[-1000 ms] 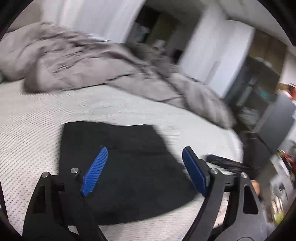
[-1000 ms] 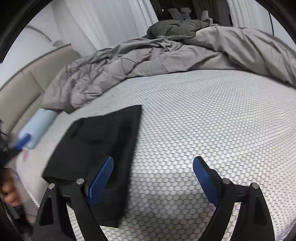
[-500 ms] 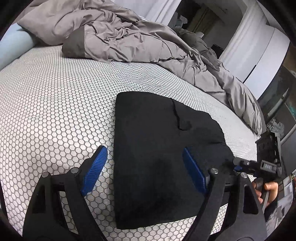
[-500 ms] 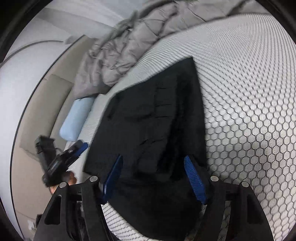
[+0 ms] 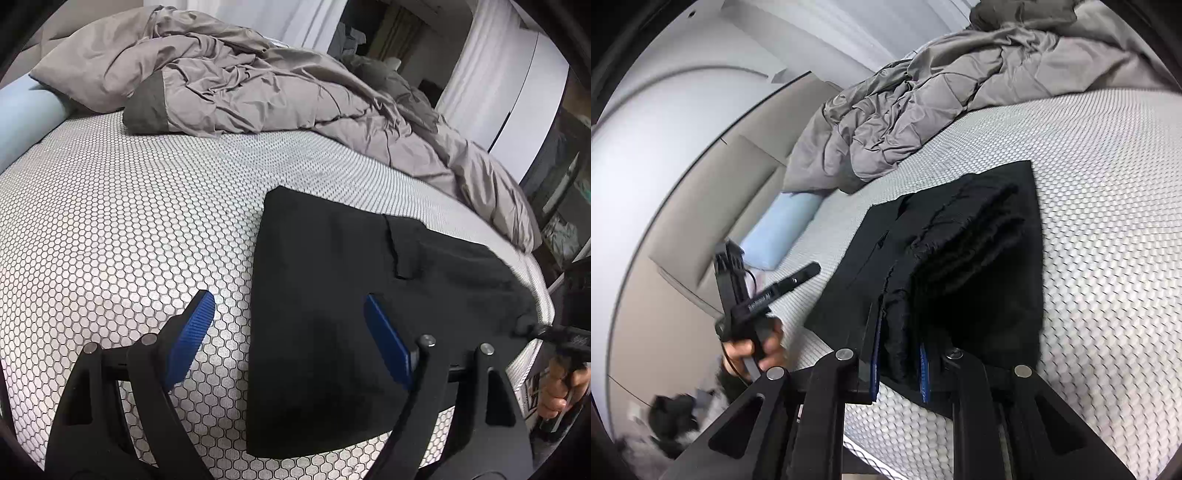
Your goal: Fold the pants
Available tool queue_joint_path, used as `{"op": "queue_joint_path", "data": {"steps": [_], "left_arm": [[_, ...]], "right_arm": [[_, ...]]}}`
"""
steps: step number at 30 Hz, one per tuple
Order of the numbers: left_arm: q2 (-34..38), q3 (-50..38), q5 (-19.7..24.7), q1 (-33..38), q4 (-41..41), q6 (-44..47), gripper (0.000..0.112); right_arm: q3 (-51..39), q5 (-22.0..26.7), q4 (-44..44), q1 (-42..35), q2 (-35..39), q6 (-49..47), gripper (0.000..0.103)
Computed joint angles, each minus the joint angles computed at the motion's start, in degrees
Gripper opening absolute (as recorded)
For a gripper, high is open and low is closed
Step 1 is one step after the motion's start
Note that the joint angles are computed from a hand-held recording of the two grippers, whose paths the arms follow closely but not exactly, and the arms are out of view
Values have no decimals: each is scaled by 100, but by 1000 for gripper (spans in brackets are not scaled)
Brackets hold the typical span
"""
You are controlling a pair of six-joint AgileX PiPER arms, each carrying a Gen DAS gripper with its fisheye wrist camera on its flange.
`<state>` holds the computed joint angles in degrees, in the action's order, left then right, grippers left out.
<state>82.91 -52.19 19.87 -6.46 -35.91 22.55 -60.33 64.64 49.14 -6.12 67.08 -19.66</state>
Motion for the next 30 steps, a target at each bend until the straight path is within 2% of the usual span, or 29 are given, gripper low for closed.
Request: {"op": "queue_joint_path", "data": {"steps": [2, 3, 5, 6, 7, 9, 11, 13, 14, 15, 17, 19, 21, 22, 24, 25, 27, 29, 30], "left_arm": [[109, -75, 31, -154, 392, -224, 81], [129, -77, -55, -317, 862, -594, 81], [73, -6, -252, -621, 1532, -944, 81], [44, 23, -345, -775, 1946, -1250, 81], [24, 46, -422, -912, 2138, -1333, 81], [52, 63, -516, -1145, 1872, -814, 81], [192, 31, -472, -1341, 1042, 332, 81], [438, -108, -140, -1463, 240, 1415, 80], [573, -186, 19, -1540, 83, 1730, 80], [632, -164, -51, -1645, 156, 1844, 80], [764, -138, -158, -1746, 441, 1878, 80], [810, -177, 152, -1503, -9, 2381, 78], [701, -14, 186, -1272, -32, 2565, 77], [591, 145, 121, -1168, -59, 2685, 77], [394, 364, 179, -875, -294, 3096, 77], [327, 430, 183, -785, -408, 3249, 78], [168, 457, 305, -675, -157, 2997, 78], [-86, 369, 657, -467, -47, 2842, 77], [-215, 332, 696, -392, -116, 2863, 77]], "right_arm": [[89, -182, -732, 383, 233, 485, 19], [287, -331, -1065, 612, 499, 563, 24], [409, -197, -1044, 552, 605, 283, 26], [349, -95, -953, 433, 540, 148, 36], [264, -59, -1092, 337, 317, 148, 54], [194, -360, -1478, 307, -210, 383, 62], [134, -914, -1954, 686, -486, 862, 62], [84, -1452, -2334, 1395, -457, 1250, 55], [-12, -1674, -2611, 1828, -307, 1501, 54], [-105, -1847, -2949, 2349, -69, 1773, 51], [-372, -1948, -3103, 2917, 604, 1851, 45], [-727, -1941, -3446, 3340, 1393, 2188, 42], [-889, -1984, -4534, 3763, 1815, 2889, 34], [-915, -1931, -5107, 3950, 1816, 3324, 34], [-915, -1388, -6023, 4100, 1639, 3794, 34], [-807, -1318, -6137, 4126, 1485, 3854, 34], [-740, -1202, -5840, 3932, 1252, 3494, 34], [-823, -1150, -5511, 3813, 1105, 3268, 38], [-825, -1170, -5333, 3729, 1029, 3206, 44]]}}
